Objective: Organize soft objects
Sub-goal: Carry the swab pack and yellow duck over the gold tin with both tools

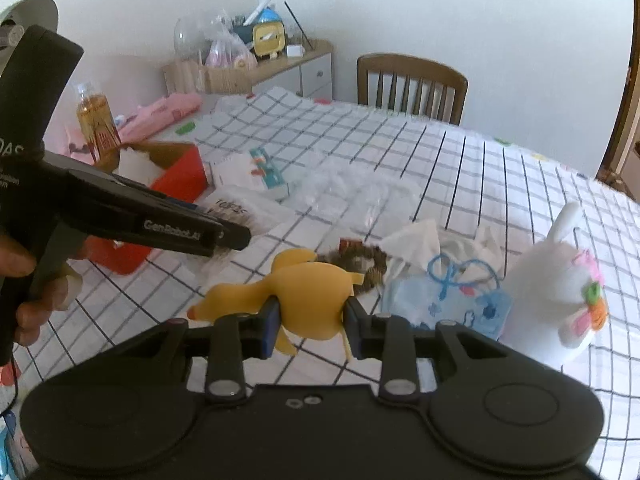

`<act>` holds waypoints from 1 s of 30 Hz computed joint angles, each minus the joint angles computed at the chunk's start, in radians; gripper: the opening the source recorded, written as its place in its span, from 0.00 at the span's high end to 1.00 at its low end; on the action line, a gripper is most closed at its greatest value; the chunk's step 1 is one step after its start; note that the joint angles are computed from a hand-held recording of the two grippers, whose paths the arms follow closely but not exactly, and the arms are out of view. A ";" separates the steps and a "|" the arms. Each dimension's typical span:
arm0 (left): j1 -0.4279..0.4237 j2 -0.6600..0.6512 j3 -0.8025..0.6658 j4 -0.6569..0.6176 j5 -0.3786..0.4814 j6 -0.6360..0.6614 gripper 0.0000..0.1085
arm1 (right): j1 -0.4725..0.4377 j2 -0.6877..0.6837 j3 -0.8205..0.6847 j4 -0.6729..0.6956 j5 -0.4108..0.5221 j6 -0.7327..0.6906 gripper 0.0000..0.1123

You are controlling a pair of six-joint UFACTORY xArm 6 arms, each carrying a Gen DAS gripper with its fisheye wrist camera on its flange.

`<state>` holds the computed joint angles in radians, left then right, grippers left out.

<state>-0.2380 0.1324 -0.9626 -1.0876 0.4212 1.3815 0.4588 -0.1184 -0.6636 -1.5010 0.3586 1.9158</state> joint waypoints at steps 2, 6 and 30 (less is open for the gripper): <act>0.014 -0.011 -0.004 0.013 0.011 -0.014 0.65 | 0.011 -0.009 -0.006 0.013 0.019 -0.017 0.70; 0.044 -0.034 -0.017 0.040 0.029 -0.036 0.65 | 0.021 -0.016 -0.028 0.033 0.034 -0.025 0.70; 0.285 0.064 -0.251 0.114 0.172 -0.067 0.65 | 0.111 0.220 -0.384 0.159 0.066 -0.154 0.70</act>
